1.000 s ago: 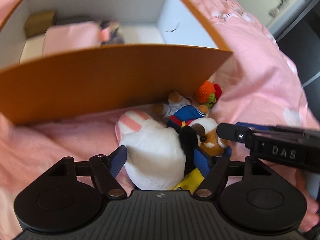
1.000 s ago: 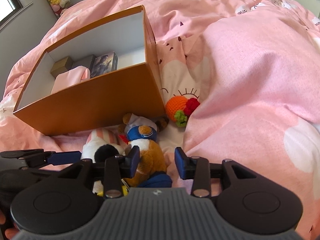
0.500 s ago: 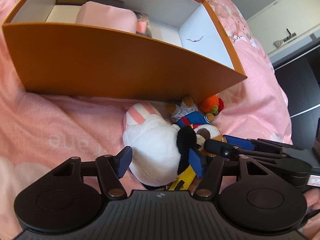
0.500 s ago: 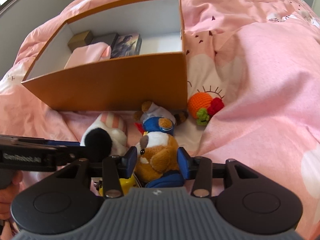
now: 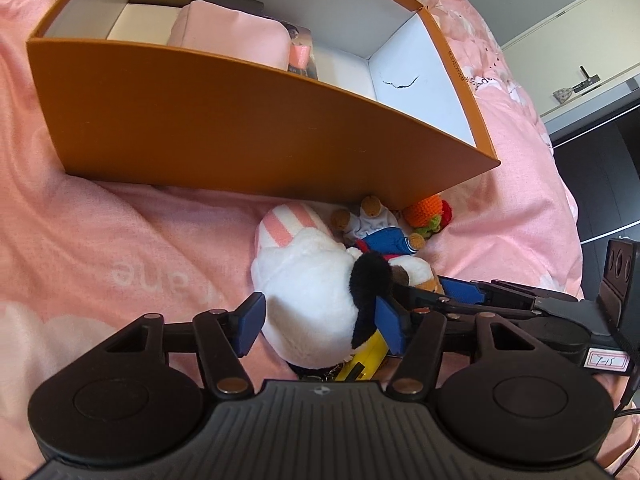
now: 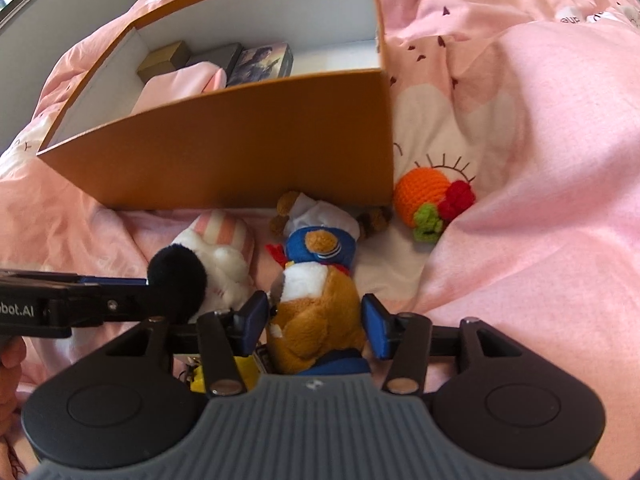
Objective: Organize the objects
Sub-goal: 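Grasp the white plush with the left gripper while the right grasps the brown plush, then lift both plush toys up toward the orange box with both grippers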
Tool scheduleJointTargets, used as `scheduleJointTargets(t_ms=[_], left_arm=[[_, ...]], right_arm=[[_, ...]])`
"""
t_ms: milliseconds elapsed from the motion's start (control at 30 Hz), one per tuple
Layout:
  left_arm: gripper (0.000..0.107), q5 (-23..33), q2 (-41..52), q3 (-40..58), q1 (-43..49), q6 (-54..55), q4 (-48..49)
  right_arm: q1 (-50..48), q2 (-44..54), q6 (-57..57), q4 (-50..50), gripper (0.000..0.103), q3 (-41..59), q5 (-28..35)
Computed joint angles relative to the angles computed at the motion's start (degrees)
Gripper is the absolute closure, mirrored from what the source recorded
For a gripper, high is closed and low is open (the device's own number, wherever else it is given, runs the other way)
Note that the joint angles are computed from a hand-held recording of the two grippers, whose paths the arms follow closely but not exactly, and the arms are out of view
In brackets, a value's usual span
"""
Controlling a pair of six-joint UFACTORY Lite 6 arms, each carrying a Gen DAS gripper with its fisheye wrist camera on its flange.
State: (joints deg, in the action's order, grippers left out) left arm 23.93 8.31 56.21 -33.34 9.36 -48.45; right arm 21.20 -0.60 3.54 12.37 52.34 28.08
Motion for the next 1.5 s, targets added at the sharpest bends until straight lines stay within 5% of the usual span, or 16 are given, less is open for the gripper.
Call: scheduleJointTargets(t_ms=[300,533,733,867,1100,1500], left_arm=[[0.046,3.3,1.3,2.7,0.6,-4.4,3.8],[0.03,5.1,4.6,7.4,0.1,-10.7,8.9],[0.04,4.9,7.4,10.1,-2.3,-19.4,20.4],[0.039,4.0,8.5,9.4,-1.9,-16.0,17.9],[0.043,3.7,8.5,9.1,-1.7,-13.2,16.7],[0.051,6.0,-4.2,1.1,3.2,-2.8,8.6]], right_arm=[[5.0,-1.7,5.7,-6.1,0.057,-0.2,-1.3],[6.4,-0.8,2.1,-3.1,0.058,0.8,-1.5],[5.3,-0.4,0.3,-0.8,0.057,0.4,-1.9],[5.8,0.2,-0.5,-1.1,0.051,0.5,-1.8],[5.6,0.9,0.0,-1.6,0.055,0.1,-2.2],[3.1,-8.5,-0.3,-0.1,0.059,-0.7,2.6]])
